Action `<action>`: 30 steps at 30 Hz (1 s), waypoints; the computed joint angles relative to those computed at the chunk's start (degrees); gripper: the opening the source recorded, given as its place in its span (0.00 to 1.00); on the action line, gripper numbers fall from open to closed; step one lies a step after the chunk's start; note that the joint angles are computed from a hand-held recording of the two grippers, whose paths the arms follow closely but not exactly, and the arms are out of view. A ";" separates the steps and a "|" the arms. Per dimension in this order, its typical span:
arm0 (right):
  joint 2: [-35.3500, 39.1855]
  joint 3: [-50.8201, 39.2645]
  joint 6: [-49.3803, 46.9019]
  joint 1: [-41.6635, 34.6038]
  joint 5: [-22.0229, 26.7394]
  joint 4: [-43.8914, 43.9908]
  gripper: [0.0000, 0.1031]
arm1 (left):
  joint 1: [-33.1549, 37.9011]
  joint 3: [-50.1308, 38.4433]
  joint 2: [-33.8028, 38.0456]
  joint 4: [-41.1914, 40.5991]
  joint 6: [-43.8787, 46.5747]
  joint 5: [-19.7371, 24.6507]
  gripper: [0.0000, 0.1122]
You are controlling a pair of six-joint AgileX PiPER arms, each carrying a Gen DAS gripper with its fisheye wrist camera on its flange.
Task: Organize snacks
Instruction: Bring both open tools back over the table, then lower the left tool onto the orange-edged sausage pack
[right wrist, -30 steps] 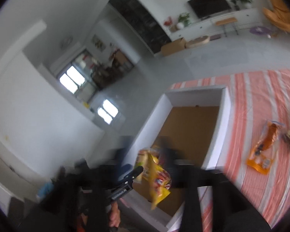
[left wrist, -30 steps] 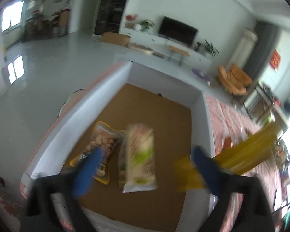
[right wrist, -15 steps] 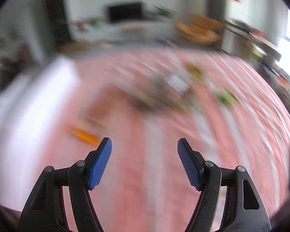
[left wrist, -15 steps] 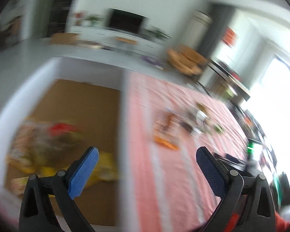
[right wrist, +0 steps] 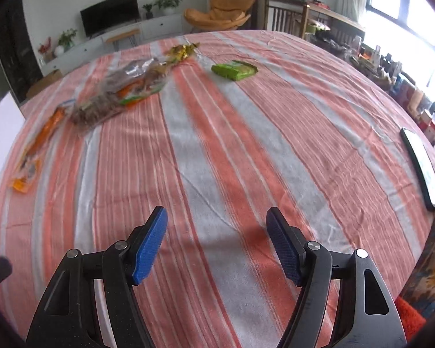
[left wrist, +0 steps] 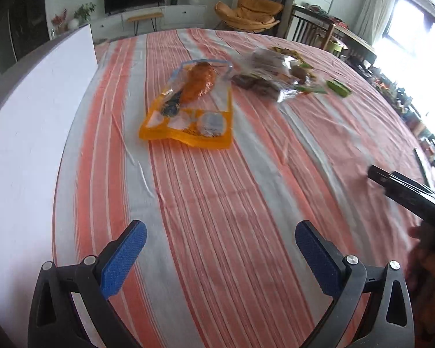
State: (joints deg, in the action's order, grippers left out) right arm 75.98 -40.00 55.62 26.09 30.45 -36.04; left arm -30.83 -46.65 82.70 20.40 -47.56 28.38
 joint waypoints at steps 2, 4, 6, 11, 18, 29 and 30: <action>-0.46 0.43 -1.20 -0.42 -0.45 0.94 0.71 | 0.35 -0.35 1.52 1.51 -1.57 -0.84 0.90; 0.72 0.23 -1.16 -0.89 -1.12 0.74 0.71 | 1.54 -0.34 3.36 1.81 -2.10 -3.14 0.90; 0.97 0.22 -0.54 -0.71 -0.98 0.06 0.72 | 1.46 0.87 2.98 6.38 -6.31 -4.25 0.91; 1.19 0.37 -0.64 -0.46 -1.39 -0.07 0.78 | -1.93 0.27 5.38 18.53 -14.63 -1.54 0.92; 1.44 0.95 2.49 0.17 -1.90 -2.69 0.83 | -1.07 0.11 5.67 17.95 -13.50 -2.13 0.92; 1.78 0.94 4.31 0.29 -1.99 -4.19 0.84 | -1.33 0.29 5.51 18.31 -13.98 -1.97 0.92; 1.84 0.92 4.63 0.35 -1.95 -4.45 0.84 | -1.33 0.29 5.51 18.31 -13.98 -1.97 0.92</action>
State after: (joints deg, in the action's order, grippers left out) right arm 77.83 -39.08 60.25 26.44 28.50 -40.49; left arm -32.16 -46.36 88.21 38.70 -61.53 26.41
